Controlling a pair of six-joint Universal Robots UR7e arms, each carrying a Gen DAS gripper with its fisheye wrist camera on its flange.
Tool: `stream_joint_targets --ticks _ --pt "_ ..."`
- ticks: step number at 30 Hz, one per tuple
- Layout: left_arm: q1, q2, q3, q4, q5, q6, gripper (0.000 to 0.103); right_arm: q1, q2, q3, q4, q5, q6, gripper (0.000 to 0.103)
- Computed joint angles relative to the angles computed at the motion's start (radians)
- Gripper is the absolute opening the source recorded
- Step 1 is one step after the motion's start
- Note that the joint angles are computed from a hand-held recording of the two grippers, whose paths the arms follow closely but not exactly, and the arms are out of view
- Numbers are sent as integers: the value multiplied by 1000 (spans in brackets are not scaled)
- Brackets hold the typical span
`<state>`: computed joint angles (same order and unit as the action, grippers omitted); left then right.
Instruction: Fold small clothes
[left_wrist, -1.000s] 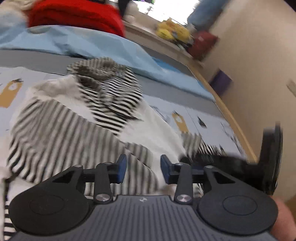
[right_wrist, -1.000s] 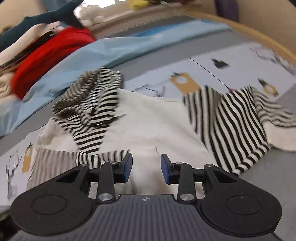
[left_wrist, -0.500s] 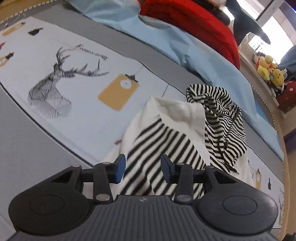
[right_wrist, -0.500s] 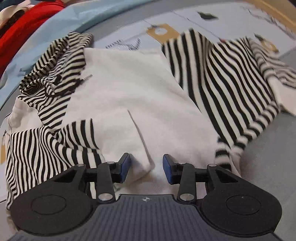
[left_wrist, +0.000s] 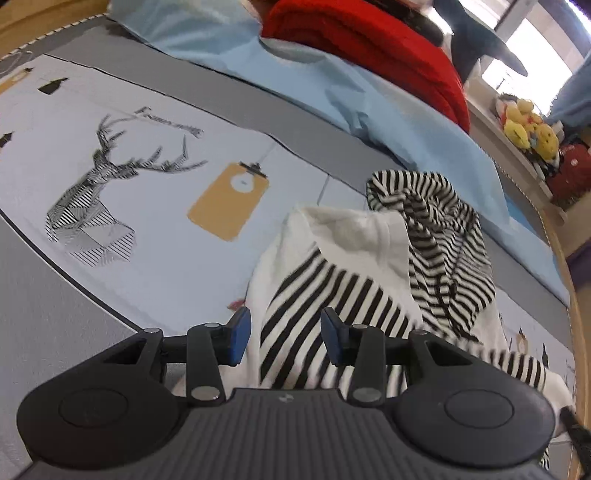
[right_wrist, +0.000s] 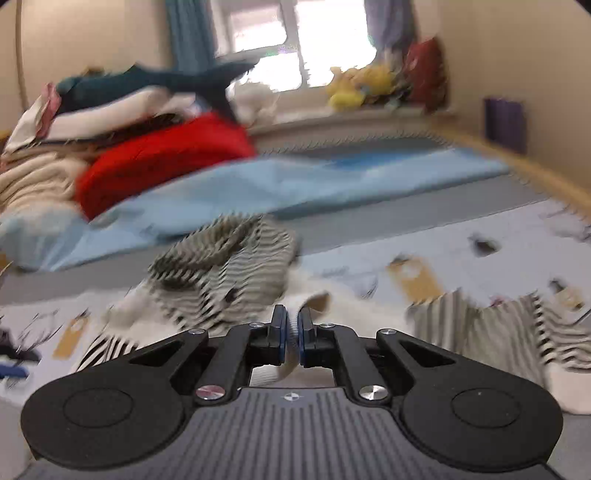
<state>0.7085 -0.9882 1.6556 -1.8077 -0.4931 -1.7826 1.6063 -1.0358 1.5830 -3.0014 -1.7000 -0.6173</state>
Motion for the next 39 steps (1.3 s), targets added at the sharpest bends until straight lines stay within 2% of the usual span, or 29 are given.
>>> stream_joint_targets --ticks 1,2,4,5,6,7,9,12,14,15,16,17,19,23,25,27,30,35,38,39 --pt "4 4 3 -22 -13 17 45 0 13 -18 4 -60 40 6" --pt "9 8 4 -44 -30 31 45 2 35 -51 41 -152 86 6" --pt "17 14 12 -91 -63 48 45 0 81 -138 222 -334 184 7" --pt "20 18 14 -114 -76 61 45 -6 99 -170 311 -403 249 7" --pt "22 23 15 -135 -85 76 45 -9 103 -186 359 -438 310 11" --pt "23 29 13 -153 -91 94 45 -13 102 -189 366 -442 354 11" --pt "24 41 13 -201 -101 139 45 -18 91 -183 345 -379 340 11" --pt "31 48 36 -295 -125 159 45 -26 68 -147 305 -247 287 22" --pt "51 39 66 -345 -169 127 45 -34 64 -154 381 -208 295 30" --pt "62 36 68 -325 -199 94 45 -39 70 -169 435 -221 315 32" --pt "74 33 62 -279 -236 47 45 -39 90 -196 505 -270 349 32" --pt "77 29 67 -259 -247 13 39 -45 93 -201 533 -289 369 32" --pt "69 27 50 -204 -233 -17 39 -50 87 -200 523 -267 381 31" --pt "45 42 35 -231 -170 62 40 -47 71 -186 484 -237 371 31" --pt "54 55 28 -244 -194 95 41 -53 79 -199 514 -244 382 31" --pt "74 67 21 -241 -253 92 41 -58 85 -205 532 -250 404 31" --pt "67 71 -11 -164 -237 67 41 -56 61 -178 511 -244 400 31" --pt "35 100 -49 -177 -162 155 43 -62 37 -169 456 -219 379 31" --pt "33 131 -81 -160 -162 193 43 -70 22 -164 430 -202 349 26" --pt "33 140 -91 -155 -164 203 43 -72 18 -163 424 -200 343 20"
